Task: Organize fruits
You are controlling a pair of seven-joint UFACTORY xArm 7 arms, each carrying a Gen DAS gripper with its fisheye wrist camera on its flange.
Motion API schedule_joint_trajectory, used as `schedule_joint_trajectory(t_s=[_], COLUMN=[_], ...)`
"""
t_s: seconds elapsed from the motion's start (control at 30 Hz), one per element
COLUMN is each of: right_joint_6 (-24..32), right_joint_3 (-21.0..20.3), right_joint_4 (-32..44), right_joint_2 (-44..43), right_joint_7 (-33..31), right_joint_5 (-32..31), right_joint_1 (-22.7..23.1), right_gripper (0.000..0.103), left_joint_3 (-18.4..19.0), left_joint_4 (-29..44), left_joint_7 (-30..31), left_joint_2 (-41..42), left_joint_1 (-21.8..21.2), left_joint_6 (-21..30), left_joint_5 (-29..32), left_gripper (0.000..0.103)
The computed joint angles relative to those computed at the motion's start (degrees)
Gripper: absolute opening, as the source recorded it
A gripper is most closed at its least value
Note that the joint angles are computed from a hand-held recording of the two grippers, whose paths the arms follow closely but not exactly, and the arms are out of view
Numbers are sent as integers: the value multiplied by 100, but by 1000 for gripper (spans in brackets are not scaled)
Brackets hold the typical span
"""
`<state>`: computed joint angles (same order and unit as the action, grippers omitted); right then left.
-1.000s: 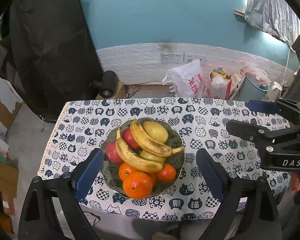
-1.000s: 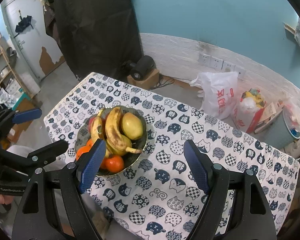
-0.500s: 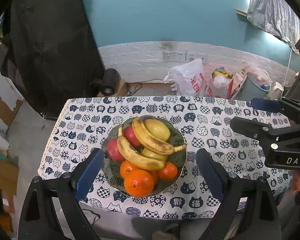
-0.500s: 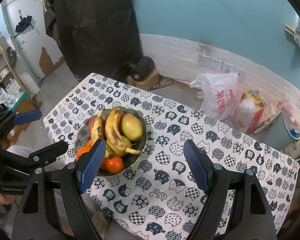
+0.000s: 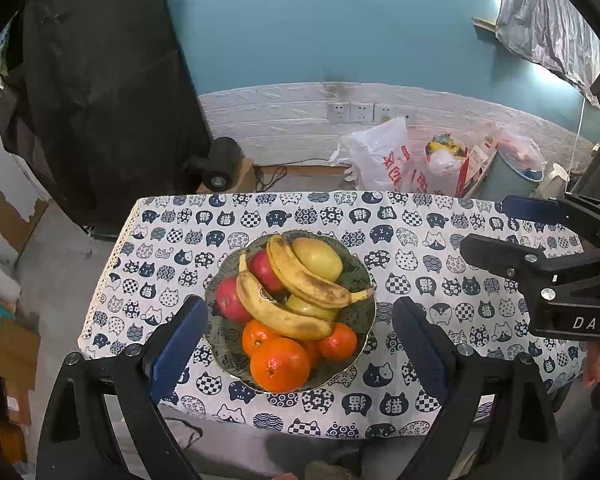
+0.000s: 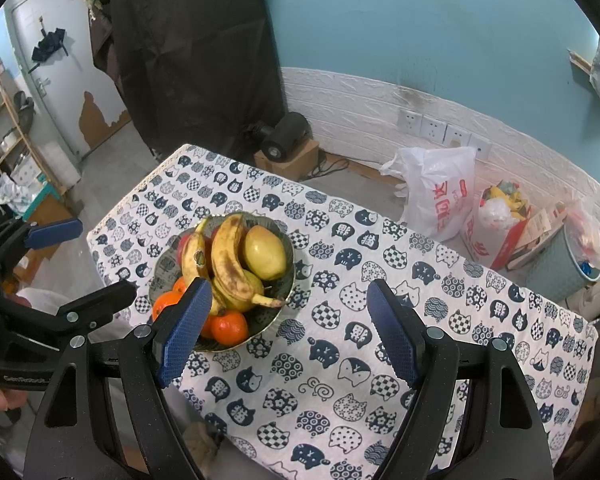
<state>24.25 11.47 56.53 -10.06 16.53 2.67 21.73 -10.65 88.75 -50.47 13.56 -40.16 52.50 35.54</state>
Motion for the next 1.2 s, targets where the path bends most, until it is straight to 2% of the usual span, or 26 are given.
schedule_joint_trajectory(t_s=[1.03,1.2], right_joint_6=[20,13], right_joint_3=[10,6], right_joint_4=[6,5], right_joint_2=[-6,-8], right_joint_7=[53,31], right_joint_5=[-48,-40], right_joint_1=[3,6], right_gripper=[79,79], left_joint_3=[-25,-41], left_joint_4=[-132,-49], left_joint_7=[-210,-144], left_joint_2=[-91,-29], left_joint_1=[28,-7], left_joint_6=[-100,3], left_joint_5=[54,38], left_gripper=[94,94])
